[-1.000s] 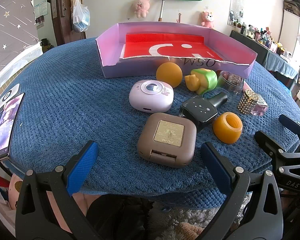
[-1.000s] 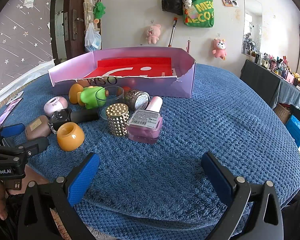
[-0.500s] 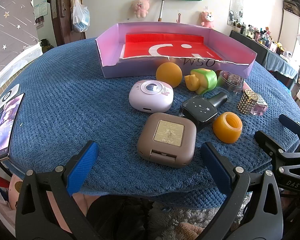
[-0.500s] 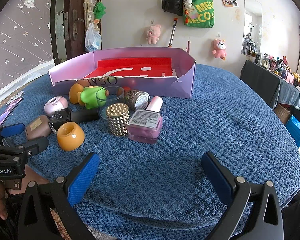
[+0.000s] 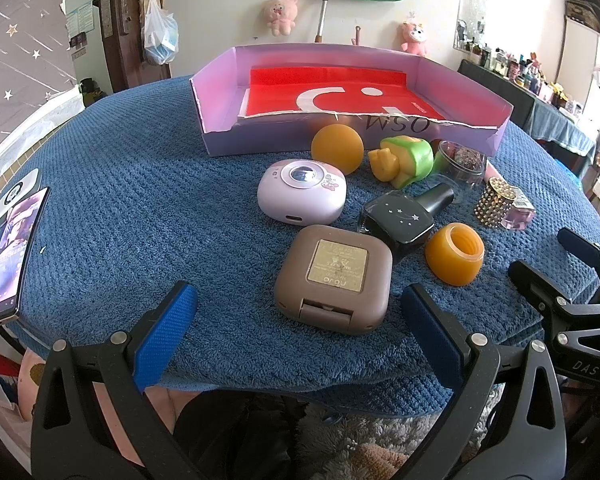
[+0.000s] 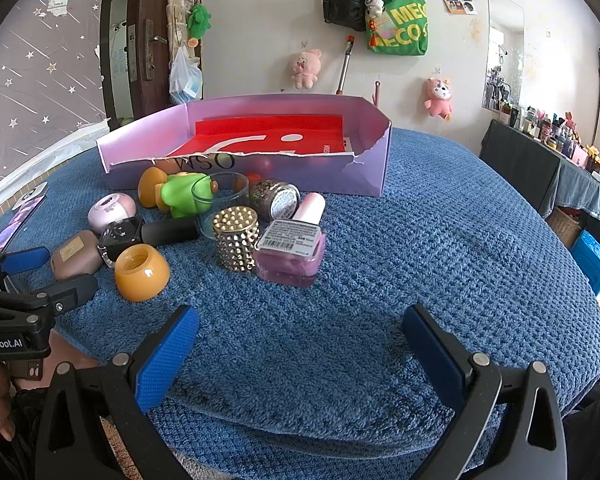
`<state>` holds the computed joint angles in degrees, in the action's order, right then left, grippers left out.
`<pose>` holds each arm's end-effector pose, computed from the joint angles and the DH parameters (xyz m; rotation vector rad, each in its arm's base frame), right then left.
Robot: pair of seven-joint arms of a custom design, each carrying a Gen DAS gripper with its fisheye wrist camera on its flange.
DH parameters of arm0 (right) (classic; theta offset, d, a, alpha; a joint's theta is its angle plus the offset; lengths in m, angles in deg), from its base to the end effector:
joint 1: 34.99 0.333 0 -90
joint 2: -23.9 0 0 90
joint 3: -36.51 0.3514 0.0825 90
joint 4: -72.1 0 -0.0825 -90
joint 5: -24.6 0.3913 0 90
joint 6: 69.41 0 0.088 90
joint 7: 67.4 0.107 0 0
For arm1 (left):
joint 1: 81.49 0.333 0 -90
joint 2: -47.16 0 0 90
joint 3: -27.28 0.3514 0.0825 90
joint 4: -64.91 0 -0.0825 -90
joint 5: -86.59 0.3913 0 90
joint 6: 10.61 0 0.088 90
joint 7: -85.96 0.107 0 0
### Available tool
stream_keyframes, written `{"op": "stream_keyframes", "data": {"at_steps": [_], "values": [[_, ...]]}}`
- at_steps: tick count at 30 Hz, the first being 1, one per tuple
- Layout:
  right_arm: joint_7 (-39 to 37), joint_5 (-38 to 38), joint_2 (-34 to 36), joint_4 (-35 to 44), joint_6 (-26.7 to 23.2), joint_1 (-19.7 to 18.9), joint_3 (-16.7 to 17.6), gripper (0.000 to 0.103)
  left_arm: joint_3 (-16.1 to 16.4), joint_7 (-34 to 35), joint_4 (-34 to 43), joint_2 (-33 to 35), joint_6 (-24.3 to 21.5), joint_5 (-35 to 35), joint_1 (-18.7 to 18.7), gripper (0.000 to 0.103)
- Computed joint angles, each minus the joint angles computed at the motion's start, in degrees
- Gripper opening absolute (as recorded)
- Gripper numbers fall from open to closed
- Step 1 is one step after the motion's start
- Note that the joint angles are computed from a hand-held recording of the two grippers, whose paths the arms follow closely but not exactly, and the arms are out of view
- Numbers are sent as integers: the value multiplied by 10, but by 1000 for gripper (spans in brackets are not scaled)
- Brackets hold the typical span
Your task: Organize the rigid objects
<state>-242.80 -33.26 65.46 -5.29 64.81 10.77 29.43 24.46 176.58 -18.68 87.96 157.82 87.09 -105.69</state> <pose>0.6113 0.5063 0.3542 -1.4617 1.9481 -0.9509 0.7166 -0.3538 0.3769 -1.3684 2.2181 -0.9120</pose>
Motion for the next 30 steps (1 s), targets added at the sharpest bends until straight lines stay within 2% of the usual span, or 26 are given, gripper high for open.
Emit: {"op": "stream_keyframes", "data": {"at_steps": [12, 21, 30], "values": [[-6, 3, -4, -6, 7, -3, 3, 103, -18, 26, 4, 1, -7, -4, 13, 103], [-19, 5, 2, 4, 25, -9, -1, 90, -40, 64, 9, 3, -12, -21, 30, 93], [-29, 16, 9, 18, 14, -12, -6, 81, -39, 77, 19, 8, -11, -31, 30, 85]]}}
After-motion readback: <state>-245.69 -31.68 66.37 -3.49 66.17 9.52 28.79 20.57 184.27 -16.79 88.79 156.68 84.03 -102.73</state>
